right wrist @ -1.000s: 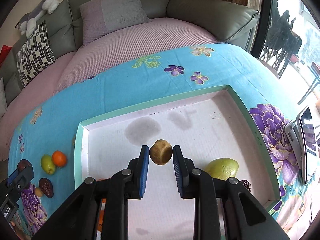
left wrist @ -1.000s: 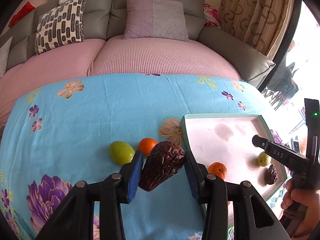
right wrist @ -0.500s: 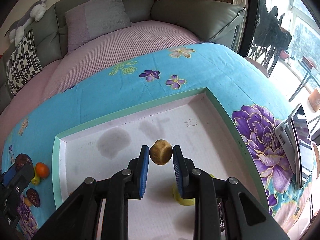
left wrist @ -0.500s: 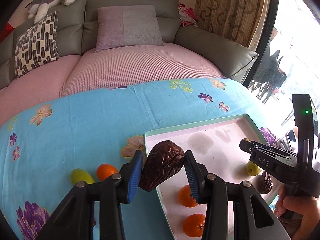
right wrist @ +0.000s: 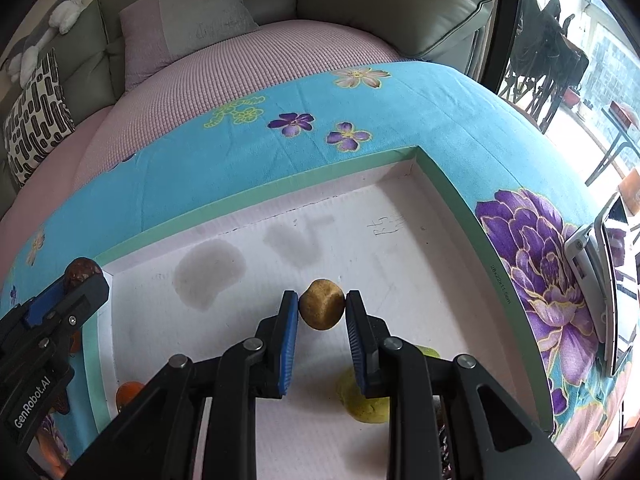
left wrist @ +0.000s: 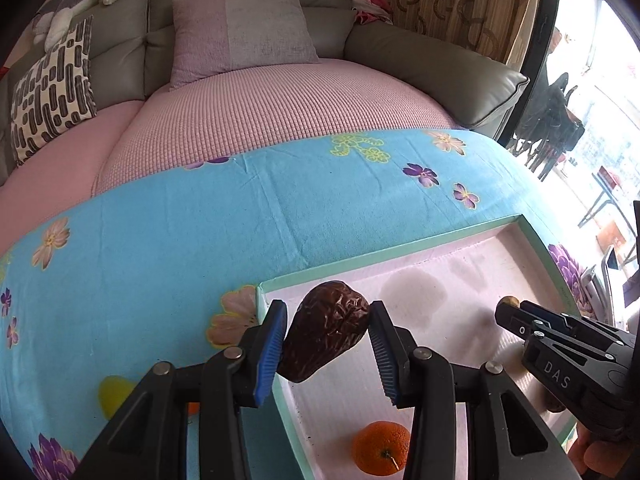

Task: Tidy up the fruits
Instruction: 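Lower both fruits into the tray and open both tools to release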

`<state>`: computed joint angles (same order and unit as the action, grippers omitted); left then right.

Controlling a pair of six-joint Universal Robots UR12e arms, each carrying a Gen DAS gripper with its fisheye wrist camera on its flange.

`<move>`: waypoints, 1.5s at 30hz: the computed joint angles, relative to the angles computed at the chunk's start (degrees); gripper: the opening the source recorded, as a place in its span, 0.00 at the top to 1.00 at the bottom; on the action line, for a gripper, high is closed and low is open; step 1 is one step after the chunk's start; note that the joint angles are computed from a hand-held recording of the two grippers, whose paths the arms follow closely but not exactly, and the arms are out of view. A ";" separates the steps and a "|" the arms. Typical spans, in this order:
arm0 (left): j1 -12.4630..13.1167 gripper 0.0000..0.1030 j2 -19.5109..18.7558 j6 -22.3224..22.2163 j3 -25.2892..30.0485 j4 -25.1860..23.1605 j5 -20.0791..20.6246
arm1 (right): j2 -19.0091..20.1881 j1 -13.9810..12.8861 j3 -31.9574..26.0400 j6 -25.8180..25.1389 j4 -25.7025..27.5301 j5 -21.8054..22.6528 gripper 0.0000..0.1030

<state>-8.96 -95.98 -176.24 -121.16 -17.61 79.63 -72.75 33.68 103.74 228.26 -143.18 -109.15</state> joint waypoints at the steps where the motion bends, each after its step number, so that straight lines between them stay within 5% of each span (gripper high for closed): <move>1: -0.06 0.57 -0.22 -0.06 0.15 -0.31 0.18 | -0.01 -0.04 0.03 0.11 0.12 0.19 0.75; 40: 0.24 0.55 1.61 -1.16 0.29 -4.03 1.52 | -0.09 -0.14 -0.50 1.15 1.93 0.24 0.75; 45: 1.21 0.53 3.76 -2.04 -1.37 -1.64 2.56 | 0.16 0.34 -1.45 0.68 3.32 -0.58 0.63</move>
